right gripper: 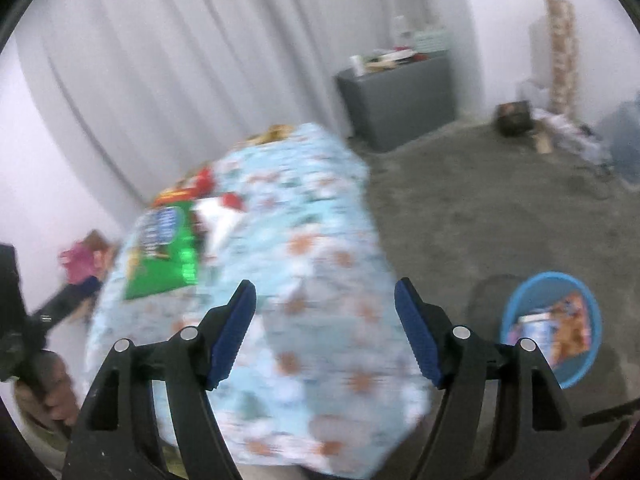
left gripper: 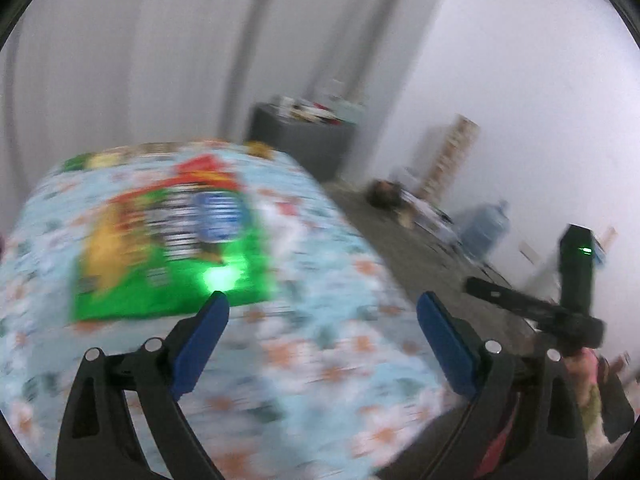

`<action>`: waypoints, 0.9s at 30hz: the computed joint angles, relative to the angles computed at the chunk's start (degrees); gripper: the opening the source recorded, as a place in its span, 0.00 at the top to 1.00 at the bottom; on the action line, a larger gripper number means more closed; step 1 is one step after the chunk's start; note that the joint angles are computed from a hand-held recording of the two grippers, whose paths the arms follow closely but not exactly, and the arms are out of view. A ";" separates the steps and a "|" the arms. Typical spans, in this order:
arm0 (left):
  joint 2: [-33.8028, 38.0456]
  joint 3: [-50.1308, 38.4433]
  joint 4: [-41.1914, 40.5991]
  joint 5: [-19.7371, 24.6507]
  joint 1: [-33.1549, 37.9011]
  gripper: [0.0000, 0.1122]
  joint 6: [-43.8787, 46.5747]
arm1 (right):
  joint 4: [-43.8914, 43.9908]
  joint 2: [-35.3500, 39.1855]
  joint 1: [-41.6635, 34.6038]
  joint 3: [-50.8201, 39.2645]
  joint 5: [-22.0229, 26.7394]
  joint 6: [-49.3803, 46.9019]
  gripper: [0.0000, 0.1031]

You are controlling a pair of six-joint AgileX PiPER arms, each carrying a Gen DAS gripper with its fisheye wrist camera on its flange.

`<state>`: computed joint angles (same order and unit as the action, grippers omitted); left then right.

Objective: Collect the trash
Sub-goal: 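Move both tools back to the bed toward the green chip bag, then grasp the green chip bag with the right tool while the left tool grasps the red packet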

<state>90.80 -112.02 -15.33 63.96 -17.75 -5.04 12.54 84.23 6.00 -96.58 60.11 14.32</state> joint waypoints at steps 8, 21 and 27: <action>-6.60 13.67 -2.99 -4.86 15.86 0.17 2.74 | 8.71 12.18 7.86 -12.04 3.22 2.77 0.34; -2.93 19.37 -9.78 -8.07 22.86 0.17 5.87 | 26.42 32.99 8.53 -28.82 2.17 8.59 0.40; 0.94 17.09 -8.27 -8.74 23.59 0.17 3.99 | 23.69 42.12 10.04 -42.09 5.96 13.54 0.59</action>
<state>91.74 -94.93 -23.59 55.22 5.84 -1.05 36.23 126.35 16.04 -138.67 66.07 27.86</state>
